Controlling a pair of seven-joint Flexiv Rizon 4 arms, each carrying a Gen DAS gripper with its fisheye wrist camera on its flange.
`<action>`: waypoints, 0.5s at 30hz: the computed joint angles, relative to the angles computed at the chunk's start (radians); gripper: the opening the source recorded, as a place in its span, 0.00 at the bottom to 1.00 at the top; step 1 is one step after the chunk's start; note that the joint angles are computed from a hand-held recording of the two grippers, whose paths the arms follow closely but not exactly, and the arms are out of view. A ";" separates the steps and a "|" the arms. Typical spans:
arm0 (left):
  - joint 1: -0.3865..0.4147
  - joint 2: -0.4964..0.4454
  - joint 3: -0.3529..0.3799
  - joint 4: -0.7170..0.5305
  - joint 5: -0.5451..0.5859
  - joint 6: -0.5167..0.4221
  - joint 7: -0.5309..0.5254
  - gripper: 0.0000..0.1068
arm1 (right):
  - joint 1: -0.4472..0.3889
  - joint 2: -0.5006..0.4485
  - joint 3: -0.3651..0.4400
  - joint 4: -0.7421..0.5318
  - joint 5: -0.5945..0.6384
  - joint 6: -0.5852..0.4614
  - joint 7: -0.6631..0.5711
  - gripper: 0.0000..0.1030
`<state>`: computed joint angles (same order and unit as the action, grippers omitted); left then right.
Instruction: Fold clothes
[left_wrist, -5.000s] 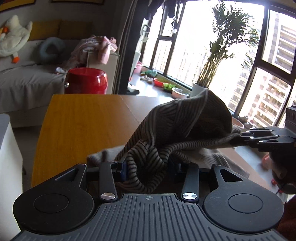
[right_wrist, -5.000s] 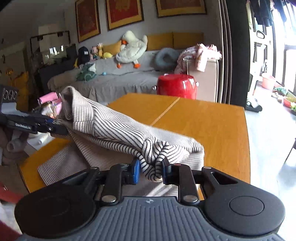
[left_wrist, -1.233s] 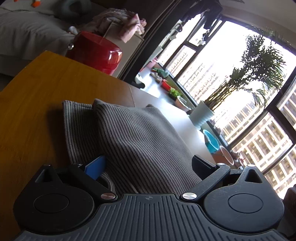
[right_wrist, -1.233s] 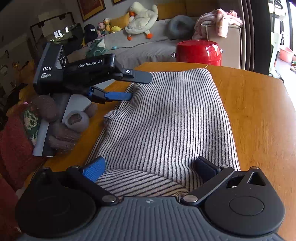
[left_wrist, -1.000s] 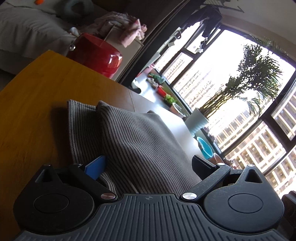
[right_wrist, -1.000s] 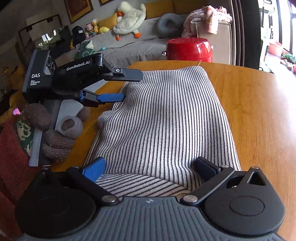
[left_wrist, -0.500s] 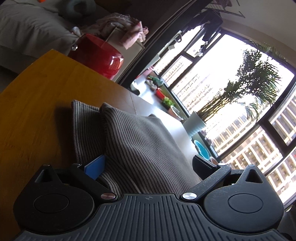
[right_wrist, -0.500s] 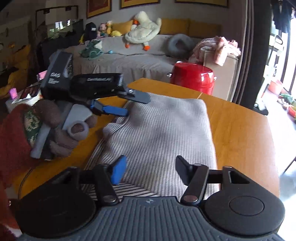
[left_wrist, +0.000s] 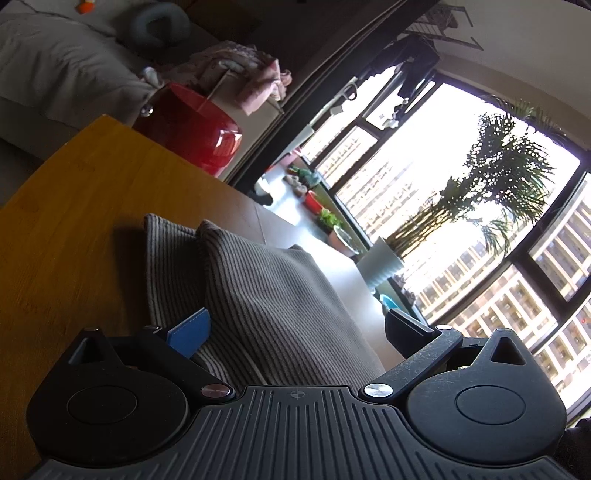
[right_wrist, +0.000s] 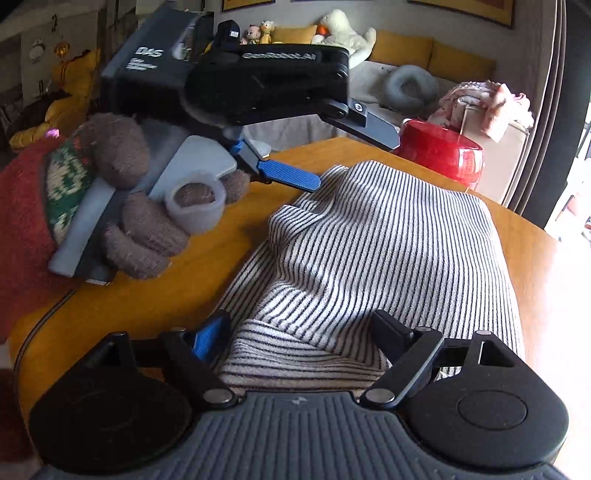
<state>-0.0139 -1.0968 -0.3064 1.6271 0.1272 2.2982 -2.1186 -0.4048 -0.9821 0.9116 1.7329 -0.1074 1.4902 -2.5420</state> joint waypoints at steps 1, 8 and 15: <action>0.002 0.000 -0.001 0.002 0.001 0.008 -0.004 0.96 | 0.008 -0.009 0.000 -0.011 0.002 0.005 0.003 0.82; 0.010 0.001 0.000 0.006 0.012 0.017 -0.020 0.96 | 0.021 -0.026 0.015 -0.037 -0.010 -0.008 0.069 0.87; 0.023 -0.003 -0.008 0.006 0.021 0.003 -0.030 0.96 | -0.149 -0.004 0.144 -0.032 0.051 -0.123 -0.088 0.92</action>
<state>0.0093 -1.1002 -0.3143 1.6334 0.1477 2.3013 -2.1490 -0.5542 -0.9865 1.0560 1.7007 -0.0561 1.3668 -2.6303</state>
